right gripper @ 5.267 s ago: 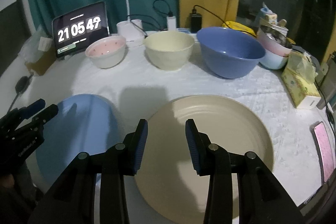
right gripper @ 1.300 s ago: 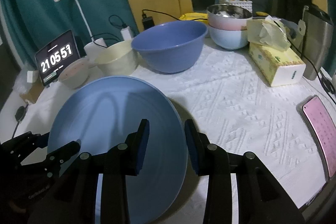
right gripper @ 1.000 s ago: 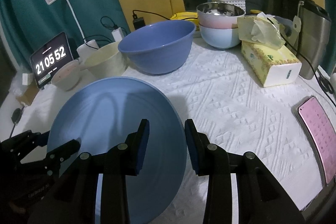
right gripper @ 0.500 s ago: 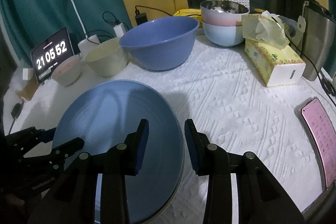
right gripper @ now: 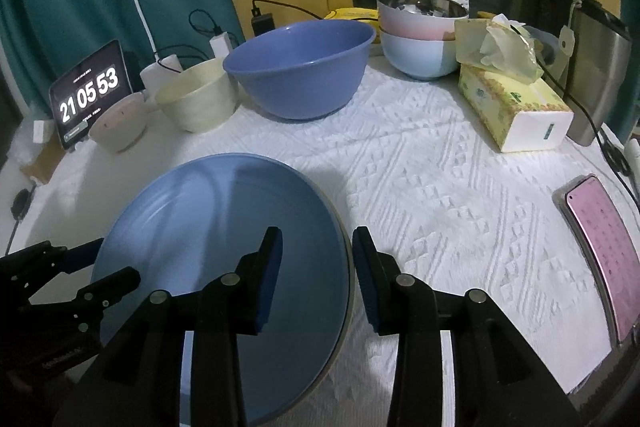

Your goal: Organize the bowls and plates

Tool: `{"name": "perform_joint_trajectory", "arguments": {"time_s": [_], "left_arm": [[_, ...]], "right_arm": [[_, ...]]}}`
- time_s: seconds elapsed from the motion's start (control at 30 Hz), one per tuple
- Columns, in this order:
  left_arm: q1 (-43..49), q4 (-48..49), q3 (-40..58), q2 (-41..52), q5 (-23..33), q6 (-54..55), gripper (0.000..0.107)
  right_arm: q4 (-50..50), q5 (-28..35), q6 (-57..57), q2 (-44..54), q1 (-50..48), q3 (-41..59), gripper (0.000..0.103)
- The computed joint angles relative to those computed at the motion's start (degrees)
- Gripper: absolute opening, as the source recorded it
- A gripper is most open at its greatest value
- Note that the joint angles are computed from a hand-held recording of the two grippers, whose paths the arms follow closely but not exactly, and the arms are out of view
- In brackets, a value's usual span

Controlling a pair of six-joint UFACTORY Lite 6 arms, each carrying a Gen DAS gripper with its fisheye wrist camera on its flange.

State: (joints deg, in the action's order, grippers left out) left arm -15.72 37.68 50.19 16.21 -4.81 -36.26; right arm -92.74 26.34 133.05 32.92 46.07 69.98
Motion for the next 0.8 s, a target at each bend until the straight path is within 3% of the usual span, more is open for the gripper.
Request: {"name": "perform_joint_trajectory", "arguments": {"time_s": [0.07,0.2,0.4,0.67,0.8], "left_arm": [[1.1,1.4,-0.4,-0.6,-0.6,-2.0,0.062],[3.2,10.0,0.3,-0.1,-2.0,-11.8,0.062],[3.3,14.4,1.9,2.6,-3.2,-17.2,0.062],[2.2,12.7,3.3,6.0,-4.5,-16.5,0.062],[2.6,14.1,3.8,7.2,-6.4,-17.9,0.062]], "right_arm": [[-0.5,0.3,0.9,-0.7,0.3,-0.6,0.049],[-0.2,1.0,1.3,-1.6,0.6,-1.4,0.050],[-1.5,0.3,3.7,-1.8,0.4,-2.4,0.051],[-10.4,-4.1,15.1,-1.5,-1.2,-5.3,0.050],[-20.0,-7.4,25.8,-0.9,-2.9,-6.1,0.050]]}}
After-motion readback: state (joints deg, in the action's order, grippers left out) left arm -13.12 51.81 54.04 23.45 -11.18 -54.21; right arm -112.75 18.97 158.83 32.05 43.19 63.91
